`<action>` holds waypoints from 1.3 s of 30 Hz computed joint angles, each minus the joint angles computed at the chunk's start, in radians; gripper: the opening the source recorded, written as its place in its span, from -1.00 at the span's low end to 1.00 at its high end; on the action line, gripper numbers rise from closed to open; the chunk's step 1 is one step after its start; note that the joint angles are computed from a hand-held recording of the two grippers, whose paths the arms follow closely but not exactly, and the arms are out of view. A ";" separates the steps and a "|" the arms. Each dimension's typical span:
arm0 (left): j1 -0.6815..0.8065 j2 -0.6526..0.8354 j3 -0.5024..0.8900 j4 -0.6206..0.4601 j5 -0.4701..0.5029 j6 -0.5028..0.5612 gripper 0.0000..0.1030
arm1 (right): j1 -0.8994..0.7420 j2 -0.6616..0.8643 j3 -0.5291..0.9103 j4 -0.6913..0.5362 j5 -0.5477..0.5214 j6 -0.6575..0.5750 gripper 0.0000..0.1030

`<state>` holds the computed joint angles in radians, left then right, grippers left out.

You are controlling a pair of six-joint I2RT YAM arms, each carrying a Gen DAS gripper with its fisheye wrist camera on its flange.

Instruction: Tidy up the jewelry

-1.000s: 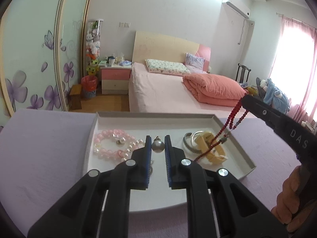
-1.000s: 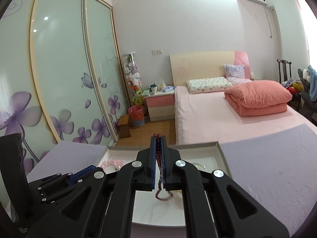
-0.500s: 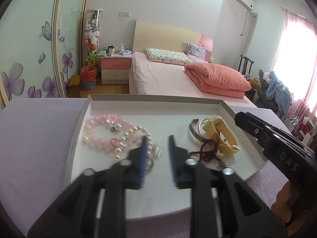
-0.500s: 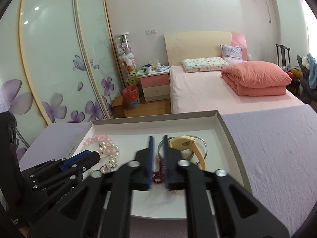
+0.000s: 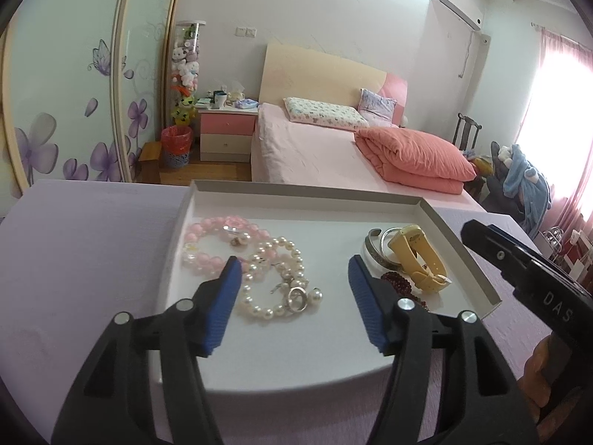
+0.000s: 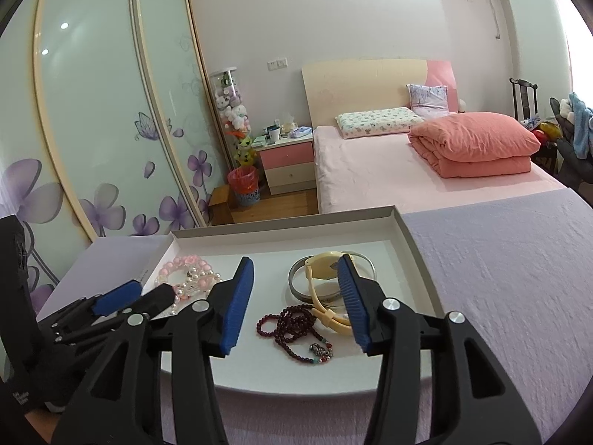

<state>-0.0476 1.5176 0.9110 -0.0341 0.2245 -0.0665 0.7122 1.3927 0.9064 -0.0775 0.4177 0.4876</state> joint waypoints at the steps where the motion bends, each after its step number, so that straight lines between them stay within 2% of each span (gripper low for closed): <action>1: 0.011 -0.030 -0.019 -0.003 0.006 0.003 0.28 | 0.010 -0.021 -0.012 -0.004 0.010 0.001 0.11; 5: 0.051 -0.155 -0.092 -0.020 0.028 0.025 0.57 | 0.058 -0.097 -0.055 -0.022 0.055 0.006 0.40; 7: 0.073 -0.229 -0.131 -0.035 0.044 0.038 0.74 | 0.094 -0.142 -0.080 -0.035 0.084 0.009 0.64; 10: 0.104 -0.358 -0.199 -0.070 0.068 0.062 0.89 | 0.163 -0.207 -0.111 -0.070 0.142 0.020 0.88; 12: 0.132 -0.447 -0.242 -0.098 0.096 0.080 0.92 | 0.231 -0.236 -0.122 -0.106 0.212 0.040 0.93; 20: 0.256 -0.786 -0.380 -0.253 0.186 0.135 0.92 | 0.480 -0.288 -0.147 -0.221 0.444 0.162 0.97; 24: 0.322 -0.926 -0.417 -0.334 0.226 0.155 0.92 | 0.580 -0.268 -0.139 -0.312 0.538 0.268 0.97; 31: 0.430 -1.097 -0.448 -0.463 0.325 0.188 0.92 | 0.663 -0.246 -0.144 -0.440 0.593 0.446 0.97; 39: 0.411 -1.198 -0.467 -0.514 0.310 0.187 0.92 | 0.714 -0.246 -0.160 -0.501 0.630 0.564 0.97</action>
<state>0.3634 0.3196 0.4443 -0.5480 0.5343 0.1209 1.4261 1.1462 0.7466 -0.5780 1.0477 1.0517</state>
